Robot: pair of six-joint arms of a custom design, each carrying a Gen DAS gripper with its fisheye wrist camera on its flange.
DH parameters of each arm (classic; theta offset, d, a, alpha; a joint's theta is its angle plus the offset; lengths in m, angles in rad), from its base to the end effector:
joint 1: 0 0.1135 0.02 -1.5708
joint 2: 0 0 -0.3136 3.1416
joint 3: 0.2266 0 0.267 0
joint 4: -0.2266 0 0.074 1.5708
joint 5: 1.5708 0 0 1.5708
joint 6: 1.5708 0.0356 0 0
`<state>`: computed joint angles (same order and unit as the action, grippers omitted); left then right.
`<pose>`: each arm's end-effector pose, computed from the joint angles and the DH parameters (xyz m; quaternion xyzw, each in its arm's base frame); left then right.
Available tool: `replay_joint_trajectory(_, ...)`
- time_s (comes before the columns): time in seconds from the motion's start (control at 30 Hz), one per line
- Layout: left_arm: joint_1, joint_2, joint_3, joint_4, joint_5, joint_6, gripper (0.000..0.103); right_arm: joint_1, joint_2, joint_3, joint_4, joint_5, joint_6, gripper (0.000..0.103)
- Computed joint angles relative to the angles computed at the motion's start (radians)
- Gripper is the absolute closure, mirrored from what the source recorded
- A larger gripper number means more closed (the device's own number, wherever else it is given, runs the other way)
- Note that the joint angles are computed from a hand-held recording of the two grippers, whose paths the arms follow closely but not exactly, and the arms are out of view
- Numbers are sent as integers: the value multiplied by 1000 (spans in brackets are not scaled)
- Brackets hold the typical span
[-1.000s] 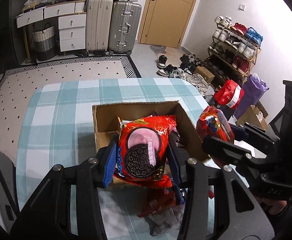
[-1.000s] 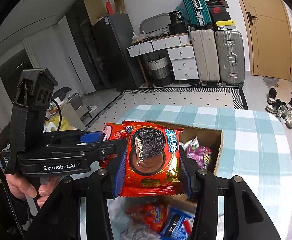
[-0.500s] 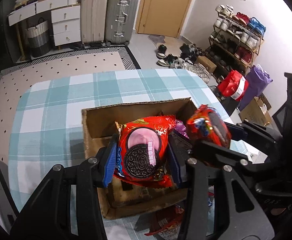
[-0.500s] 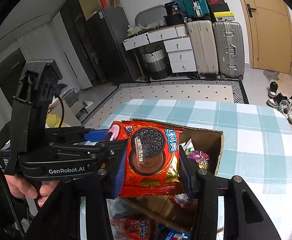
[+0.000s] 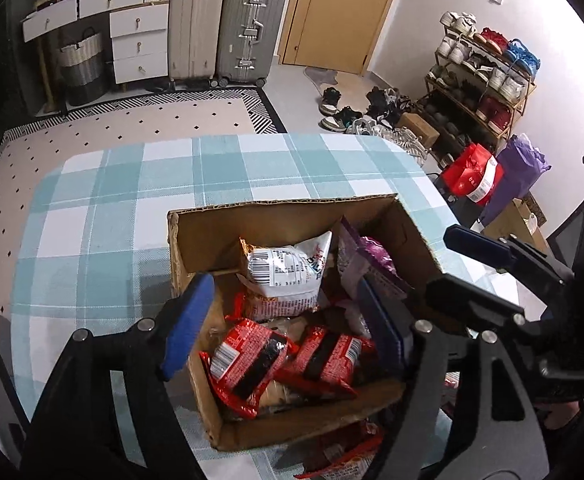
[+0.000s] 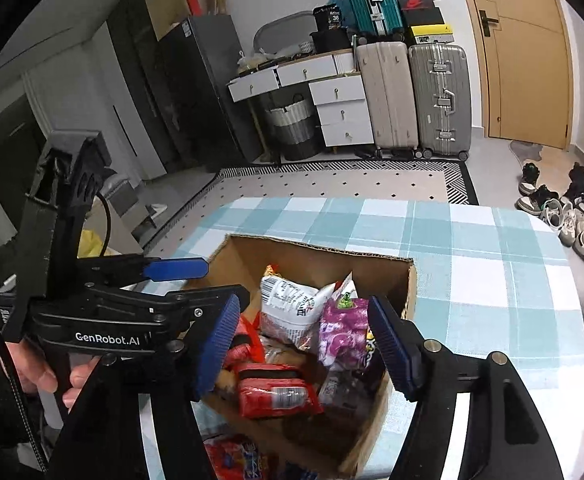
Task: Organize snacks
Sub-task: 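Withdraw both open tools from the box back toward the remaining snacks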
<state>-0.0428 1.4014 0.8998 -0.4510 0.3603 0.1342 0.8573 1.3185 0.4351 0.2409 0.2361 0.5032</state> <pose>0.2855 -0.0248 0.2627 0.1371 0.9287 -0.1568 0.3068 0.1635 0.1761 0.1891 -0.1045 0.8834 0.1977 0.4118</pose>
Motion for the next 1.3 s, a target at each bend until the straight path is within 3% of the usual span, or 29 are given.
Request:
replay_joint_trajectory(0.17, -3, -81, -22, -33, -20, -9, 31, 52, -95, -9, -69, 59, 20, 27)
replay_joint_trajectory(0.37, 2, -199, -69, -61, -39, -29, 25, 147, -199, -5, -179, 151, 58, 27)
replay_joint_trajectory(0.83, -25, -488, -113, -221, -99, -45, 17, 522, -384, 23, -489, 504, 287, 13)
replay_joint_trajectory(1.07, -60, -624, -120, -300, -123, -80, 8, 767, -381, 71, -739, 703, 548, 7)
replay_joint_trajectory(1.3, -183, -780, -150, -352, -218, -130, 4, 1015, -288, 144, -1116, 835, 1002, 6)
